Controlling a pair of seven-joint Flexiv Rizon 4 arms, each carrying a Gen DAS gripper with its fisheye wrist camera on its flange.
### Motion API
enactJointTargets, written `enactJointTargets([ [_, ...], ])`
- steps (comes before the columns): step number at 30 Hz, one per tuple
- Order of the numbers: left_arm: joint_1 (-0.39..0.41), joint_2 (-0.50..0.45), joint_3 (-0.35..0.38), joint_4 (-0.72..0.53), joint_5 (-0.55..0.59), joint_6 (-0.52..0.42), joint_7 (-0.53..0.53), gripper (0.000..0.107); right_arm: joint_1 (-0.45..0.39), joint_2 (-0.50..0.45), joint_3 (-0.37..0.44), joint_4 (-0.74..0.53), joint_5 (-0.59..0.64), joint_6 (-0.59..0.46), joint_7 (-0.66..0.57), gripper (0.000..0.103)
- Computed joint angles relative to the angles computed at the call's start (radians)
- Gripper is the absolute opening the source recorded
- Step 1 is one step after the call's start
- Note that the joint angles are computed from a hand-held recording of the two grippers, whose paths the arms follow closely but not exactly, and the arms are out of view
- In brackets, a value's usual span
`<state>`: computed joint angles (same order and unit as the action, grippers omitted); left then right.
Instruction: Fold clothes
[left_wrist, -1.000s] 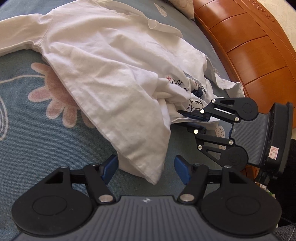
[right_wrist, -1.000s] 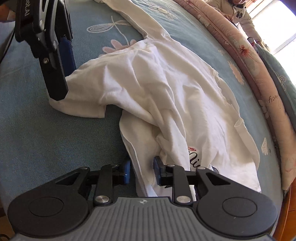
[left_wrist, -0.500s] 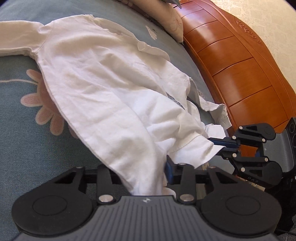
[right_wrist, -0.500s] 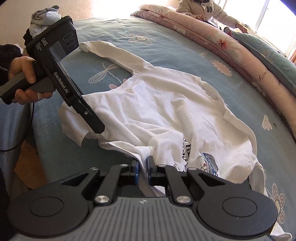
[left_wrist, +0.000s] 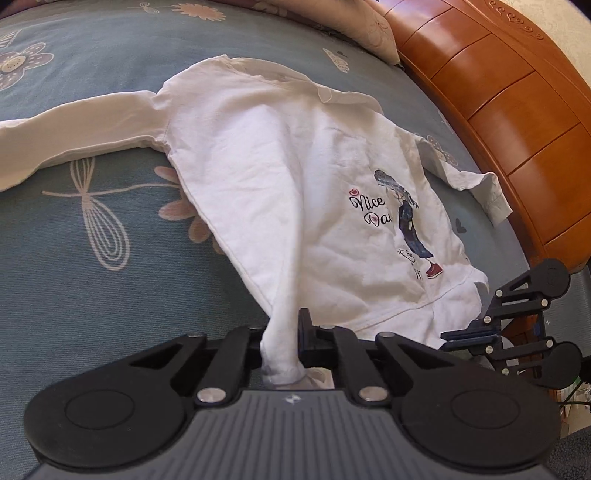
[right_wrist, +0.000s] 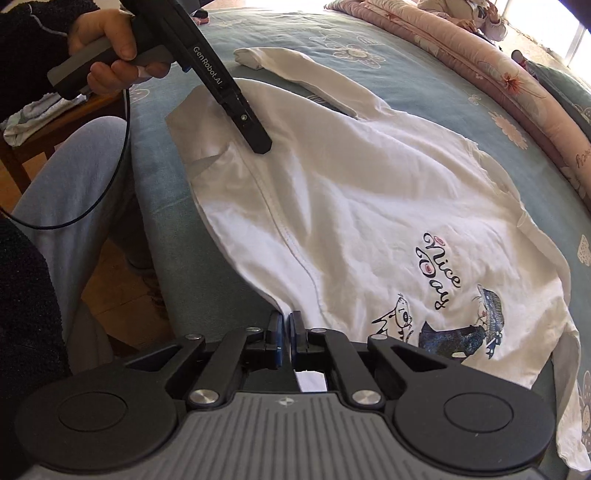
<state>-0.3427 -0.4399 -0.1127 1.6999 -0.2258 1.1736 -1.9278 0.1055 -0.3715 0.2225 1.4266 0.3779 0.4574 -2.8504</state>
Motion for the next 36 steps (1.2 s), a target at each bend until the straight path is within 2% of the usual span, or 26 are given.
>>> enactJointTargets([
  [2,0.0,0.007,0.003,0.014,0.001,-0.019,-0.003,0.005,0.0,0.005,0.005,0.003,-0.008,-0.048,-0.014,0.002],
  [6,-0.018,0.007,0.037,0.003,0.049,-0.094,-0.041,0.015,0.018,0.015,-0.001,0.032,-0.028,-0.035,-0.006,0.003],
  [7,-0.033,0.005,0.056,-0.015,0.088,-0.12,-0.06,0.017,0.022,0.019,-0.004,0.042,-0.033,-0.009,0.0,0.003],
  [9,-0.063,0.008,0.096,-0.058,0.183,-0.189,-0.095,0.029,0.018,0.027,-0.009,0.045,-0.028,0.026,0.013,0.01],
  [11,-0.084,0.016,0.122,-0.087,0.264,-0.235,-0.138,0.042,0.01,0.03,-0.015,0.036,-0.019,0.05,0.03,0.013],
  [15,-0.119,0.034,0.143,-0.15,0.435,-0.303,-0.176,0.043,-0.006,0.026,-0.03,0.018,-0.008,0.113,0.093,0.015],
  [17,-0.132,0.04,0.135,-0.169,0.496,-0.31,-0.169,0.049,-0.012,0.017,-0.034,0.011,-0.003,0.131,0.141,0.018],
  [20,-0.135,0.032,0.091,-0.188,0.526,-0.307,-0.067,0.053,-0.026,0.002,-0.026,-0.004,0.017,0.123,0.191,0.019],
  [22,-0.137,0.014,0.055,-0.206,0.516,-0.318,0.044,0.054,-0.029,0.002,-0.017,0.007,0.02,0.117,0.196,0.02],
  [26,-0.151,-0.061,0.001,-0.278,0.453,-0.399,0.274,0.054,-0.023,0.006,-0.004,0.033,0.002,0.076,0.18,0.023],
  [28,-0.166,-0.099,0.005,-0.323,0.439,-0.438,0.347,0.054,-0.014,0.01,-0.001,0.048,-0.014,0.05,0.167,0.023],
  [32,-0.203,-0.157,0.035,-0.405,0.454,-0.477,0.425,0.053,0.008,0.02,-0.001,0.089,-0.043,0.069,0.148,0.024],
  [36,-0.23,-0.188,0.058,-0.442,0.484,-0.473,0.496,0.053,0.015,0.031,0.004,0.119,-0.038,0.102,0.123,0.033],
])
